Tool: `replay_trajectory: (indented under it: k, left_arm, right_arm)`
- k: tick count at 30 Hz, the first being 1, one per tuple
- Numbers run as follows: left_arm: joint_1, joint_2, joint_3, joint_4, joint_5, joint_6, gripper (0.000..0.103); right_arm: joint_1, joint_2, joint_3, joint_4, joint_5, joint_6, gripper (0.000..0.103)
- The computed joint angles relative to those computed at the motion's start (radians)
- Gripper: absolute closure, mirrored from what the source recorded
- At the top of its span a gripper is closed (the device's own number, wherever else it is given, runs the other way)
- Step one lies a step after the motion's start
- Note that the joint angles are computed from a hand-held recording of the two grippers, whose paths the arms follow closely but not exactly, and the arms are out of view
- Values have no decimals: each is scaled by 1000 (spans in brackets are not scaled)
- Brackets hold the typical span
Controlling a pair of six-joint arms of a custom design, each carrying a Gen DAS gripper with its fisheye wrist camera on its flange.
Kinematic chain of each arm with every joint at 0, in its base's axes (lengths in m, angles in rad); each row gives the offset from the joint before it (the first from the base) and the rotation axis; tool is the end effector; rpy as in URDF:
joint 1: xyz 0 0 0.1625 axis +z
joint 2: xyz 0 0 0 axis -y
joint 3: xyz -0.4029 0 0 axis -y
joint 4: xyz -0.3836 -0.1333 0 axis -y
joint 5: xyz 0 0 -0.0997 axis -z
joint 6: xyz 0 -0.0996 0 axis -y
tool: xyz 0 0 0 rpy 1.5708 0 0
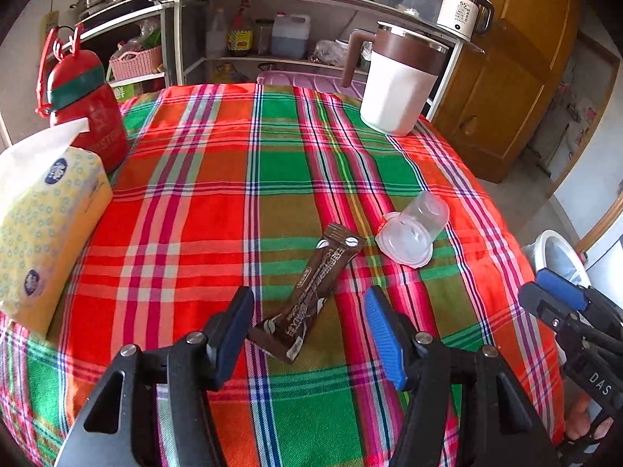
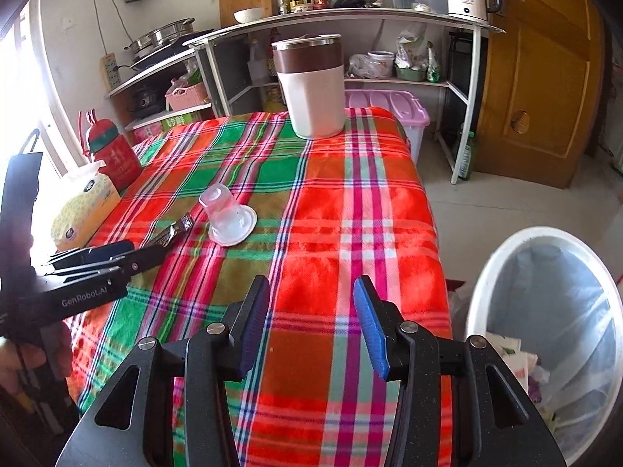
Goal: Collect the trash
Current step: 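Grasp the clear plastic cup with the right gripper while the left reaches the chocolate wrapper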
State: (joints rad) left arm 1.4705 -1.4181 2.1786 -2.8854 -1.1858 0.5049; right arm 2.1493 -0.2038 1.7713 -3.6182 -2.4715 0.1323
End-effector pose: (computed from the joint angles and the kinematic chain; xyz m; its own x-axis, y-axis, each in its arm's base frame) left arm 0.1225 -0.4873 0.2703 -0.7832 0.3184 -0.5340 0.5302 0.7907 -0.3060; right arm 0.3266 -0.3992 -0.1484 -0.7756 0.0617 0.6283 -0.3861 0.7410 -0.5494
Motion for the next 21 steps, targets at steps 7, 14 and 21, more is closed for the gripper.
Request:
replay_trajectory:
  k: [7, 14, 21]
  left_arm:
    - [14, 11, -21, 22, -16, -3, 68]
    - [42, 12, -41, 38, -63, -31, 82]
    - [62, -3, -43, 46, -76, -42, 84]
  right_arm:
    - [-16, 18, -67, 25, 52, -36, 57]
    - [-16, 52, -151, 56, 93, -96, 57]
    - [-15, 98, -250, 96, 97, -159, 57]
